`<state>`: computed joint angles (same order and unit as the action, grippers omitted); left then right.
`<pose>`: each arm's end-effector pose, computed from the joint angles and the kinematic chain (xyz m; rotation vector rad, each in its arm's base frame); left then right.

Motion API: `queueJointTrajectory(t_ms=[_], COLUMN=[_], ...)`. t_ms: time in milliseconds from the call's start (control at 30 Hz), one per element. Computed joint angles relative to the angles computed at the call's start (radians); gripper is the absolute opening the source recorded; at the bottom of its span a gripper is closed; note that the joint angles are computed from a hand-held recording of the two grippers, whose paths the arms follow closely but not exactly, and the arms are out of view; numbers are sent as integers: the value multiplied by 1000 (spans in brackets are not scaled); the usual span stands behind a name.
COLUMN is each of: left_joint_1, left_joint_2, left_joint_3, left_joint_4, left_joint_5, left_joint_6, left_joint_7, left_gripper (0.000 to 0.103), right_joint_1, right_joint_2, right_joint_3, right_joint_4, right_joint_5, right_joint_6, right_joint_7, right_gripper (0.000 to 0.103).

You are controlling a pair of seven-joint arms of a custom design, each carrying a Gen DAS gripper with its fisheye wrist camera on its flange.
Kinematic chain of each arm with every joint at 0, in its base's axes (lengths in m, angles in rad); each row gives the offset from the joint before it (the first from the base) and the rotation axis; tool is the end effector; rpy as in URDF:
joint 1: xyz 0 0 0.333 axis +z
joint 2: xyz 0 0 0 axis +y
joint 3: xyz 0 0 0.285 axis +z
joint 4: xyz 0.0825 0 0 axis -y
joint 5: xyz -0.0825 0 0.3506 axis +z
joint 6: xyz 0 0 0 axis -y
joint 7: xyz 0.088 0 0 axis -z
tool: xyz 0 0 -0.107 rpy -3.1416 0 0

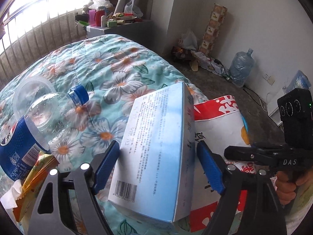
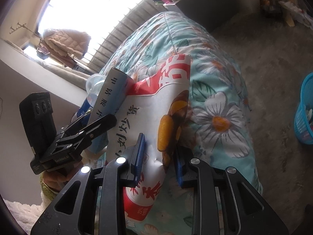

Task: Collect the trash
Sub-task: 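Grasp the blue medicine box with the left tool while the right tool holds the snack bag, then carry the medicine box and snack bag over the blue wastebasket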

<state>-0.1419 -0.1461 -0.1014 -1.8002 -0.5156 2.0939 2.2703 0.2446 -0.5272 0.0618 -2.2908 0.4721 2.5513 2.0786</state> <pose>0.5003 -0.1528 0.6262 -1.1041 2.6608 -0.9483 0.4061 0.1276 0.6197 -1.1824 1.9547 0.0699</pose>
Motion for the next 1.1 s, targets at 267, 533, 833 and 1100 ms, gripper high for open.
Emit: queueJointTrajectory(t_ms=[267,533,833,1100], left_joint_1=[18,5,-49,-131], left_joint_2=[-34,-58,-104,106], left_joint_3=[7,23,42,-75], left_joint_4=[-8,-34,24,351], left_joint_5=[21,63,-34,-71], left_joint_6=[34,93,57,-74], left_joint_7=[-30,-53,-23,-98], left_gripper=[54,33,33,33], right_joint_1=[3,47,27,-334], right_joint_2=[-35,-89,-239,-539], right_joint_3=[-6,-32,-31,52], right_joint_4=[-33,-101,-198,-313], right_joint_5=[20,130,149,-86], right_joint_6=[5,96,176,62], right_joint_7=[3,-2,7,246], right_gripper=[25,15,8,8])
